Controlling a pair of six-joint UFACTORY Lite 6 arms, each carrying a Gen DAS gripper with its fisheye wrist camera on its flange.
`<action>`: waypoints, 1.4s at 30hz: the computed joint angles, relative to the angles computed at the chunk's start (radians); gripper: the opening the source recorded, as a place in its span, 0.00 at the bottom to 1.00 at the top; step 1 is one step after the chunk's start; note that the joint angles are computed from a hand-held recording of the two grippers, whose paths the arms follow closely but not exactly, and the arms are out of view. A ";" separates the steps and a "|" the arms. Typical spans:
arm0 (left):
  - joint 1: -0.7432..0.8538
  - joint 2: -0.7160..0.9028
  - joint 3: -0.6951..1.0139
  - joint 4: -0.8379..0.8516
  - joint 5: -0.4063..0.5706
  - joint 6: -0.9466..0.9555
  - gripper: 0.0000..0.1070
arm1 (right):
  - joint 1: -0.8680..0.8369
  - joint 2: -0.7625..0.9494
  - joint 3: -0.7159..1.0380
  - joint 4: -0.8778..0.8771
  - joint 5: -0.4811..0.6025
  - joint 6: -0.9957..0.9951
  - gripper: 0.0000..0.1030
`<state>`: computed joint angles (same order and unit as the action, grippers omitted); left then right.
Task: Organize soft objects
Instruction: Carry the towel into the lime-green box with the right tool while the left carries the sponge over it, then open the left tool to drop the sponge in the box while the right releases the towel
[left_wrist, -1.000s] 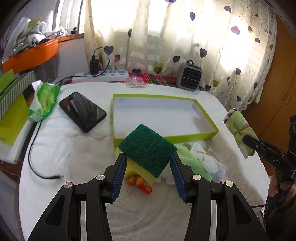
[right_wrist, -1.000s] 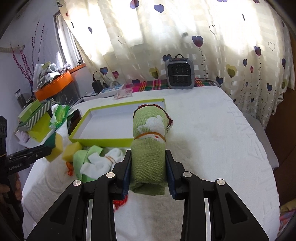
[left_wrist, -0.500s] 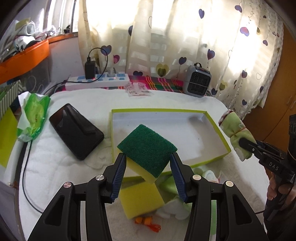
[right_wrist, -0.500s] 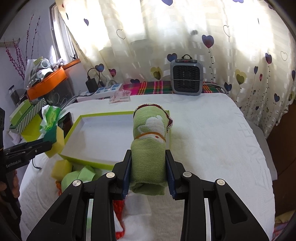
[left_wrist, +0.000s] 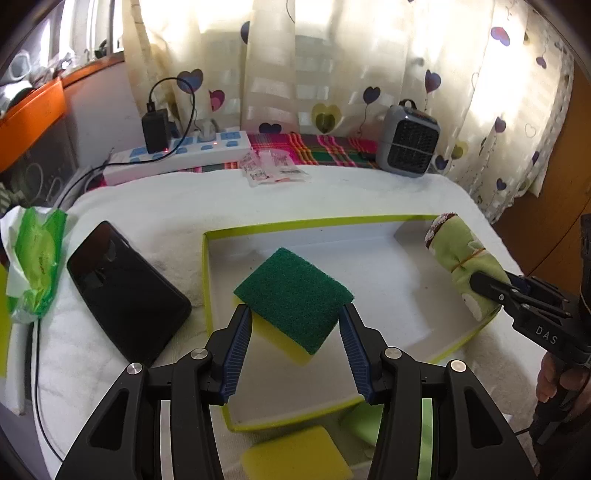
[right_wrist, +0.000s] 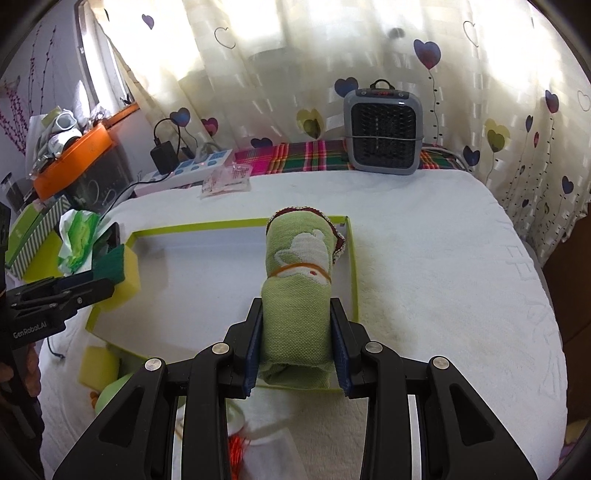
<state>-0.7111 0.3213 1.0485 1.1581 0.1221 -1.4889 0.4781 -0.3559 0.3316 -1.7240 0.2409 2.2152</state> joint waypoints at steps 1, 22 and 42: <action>0.003 0.018 0.015 0.004 -0.002 0.002 0.44 | -0.006 0.025 0.011 -0.047 -0.004 0.043 0.33; 0.014 0.203 0.191 -0.195 0.059 0.263 0.45 | -0.015 0.268 0.120 -0.309 0.042 0.291 0.34; -0.017 0.197 0.191 -0.161 0.153 0.229 0.46 | 0.012 0.263 0.105 -0.274 0.087 0.275 0.41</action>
<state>-0.7281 0.5179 1.2398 0.9967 0.2752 -1.2597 0.4897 -0.0926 0.4367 -1.9979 0.3282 2.4901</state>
